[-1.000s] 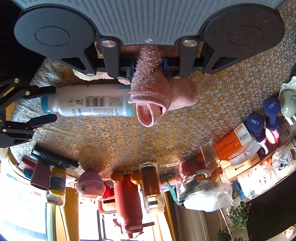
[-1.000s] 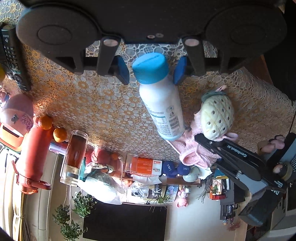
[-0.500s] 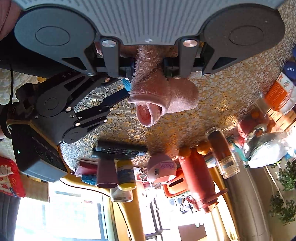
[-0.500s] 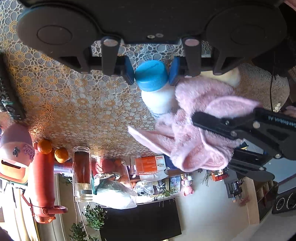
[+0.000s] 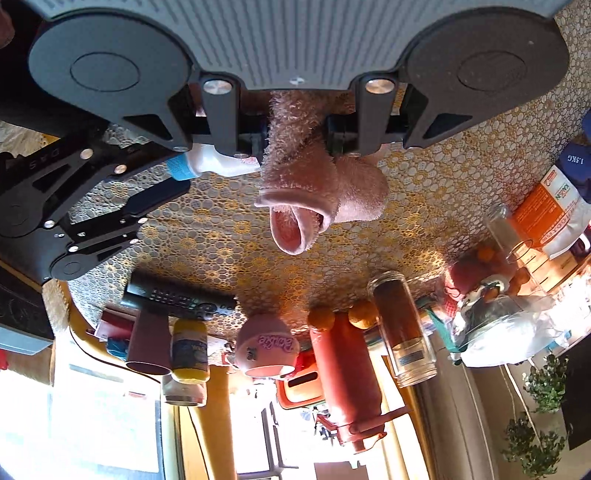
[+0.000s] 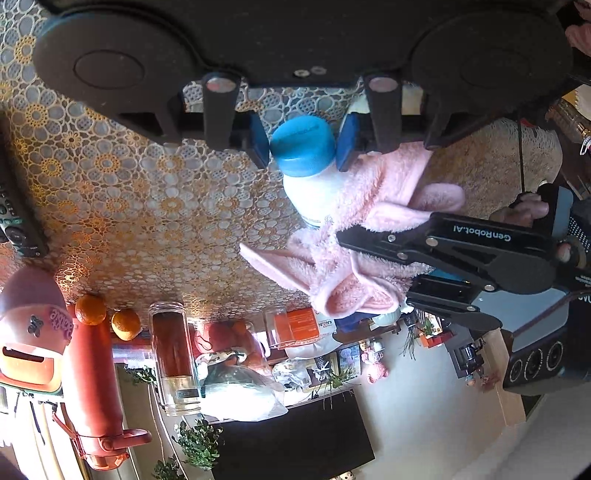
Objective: Organize objects
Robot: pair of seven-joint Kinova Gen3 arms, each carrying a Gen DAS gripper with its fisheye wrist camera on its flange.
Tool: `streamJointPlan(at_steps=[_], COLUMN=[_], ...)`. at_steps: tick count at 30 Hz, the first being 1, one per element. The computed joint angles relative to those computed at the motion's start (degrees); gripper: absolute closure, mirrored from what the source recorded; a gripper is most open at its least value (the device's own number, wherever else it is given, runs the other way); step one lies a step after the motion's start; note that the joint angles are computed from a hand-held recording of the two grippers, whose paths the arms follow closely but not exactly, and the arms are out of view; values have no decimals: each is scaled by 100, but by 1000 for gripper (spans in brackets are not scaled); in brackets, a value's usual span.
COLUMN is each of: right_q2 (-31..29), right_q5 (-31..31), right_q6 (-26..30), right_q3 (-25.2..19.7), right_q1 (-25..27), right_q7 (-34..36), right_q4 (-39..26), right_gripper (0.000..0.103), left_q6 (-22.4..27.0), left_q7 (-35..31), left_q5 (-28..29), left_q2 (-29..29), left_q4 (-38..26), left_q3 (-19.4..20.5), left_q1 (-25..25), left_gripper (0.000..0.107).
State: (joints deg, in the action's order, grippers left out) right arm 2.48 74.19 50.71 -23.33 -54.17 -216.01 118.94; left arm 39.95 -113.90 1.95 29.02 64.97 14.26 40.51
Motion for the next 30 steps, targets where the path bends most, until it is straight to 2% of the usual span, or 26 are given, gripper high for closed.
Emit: streamJointPlan(at_steps=[6,11,16,22,27,30], right_q2=[3,351,850,957,955,957], right_q5=[-458,-815,-697,-681,-749,-774], right_q6=[14,874,1573,1732,1703,1678], right_q3=[55,53,280,474,512,529], right_q1=[99,-153,-601,-815,-809,-805], right_q7=[644,1417,1203,1080,1247,1323], right_q4=[-253,-838,-1247,-1323,-1373,-1388], right_gripper=[65,62,58,56,56,56], left_q6=[-187,-320,-267,-16,195,366], left_q7=[115,-17,-265,-1291,-1970,-1875], left_q5=[47,341,400,1114,1390,1374], left_q2=[134,290,291,-21,-35,182], left_q4=[-89,-177,-211,76,87,-189], left_q3=[-73,115,166,729,811,637], left_q1=[-175,-405,-448,-997,-841,-553], left_gripper=[83,83,83,83,83,83])
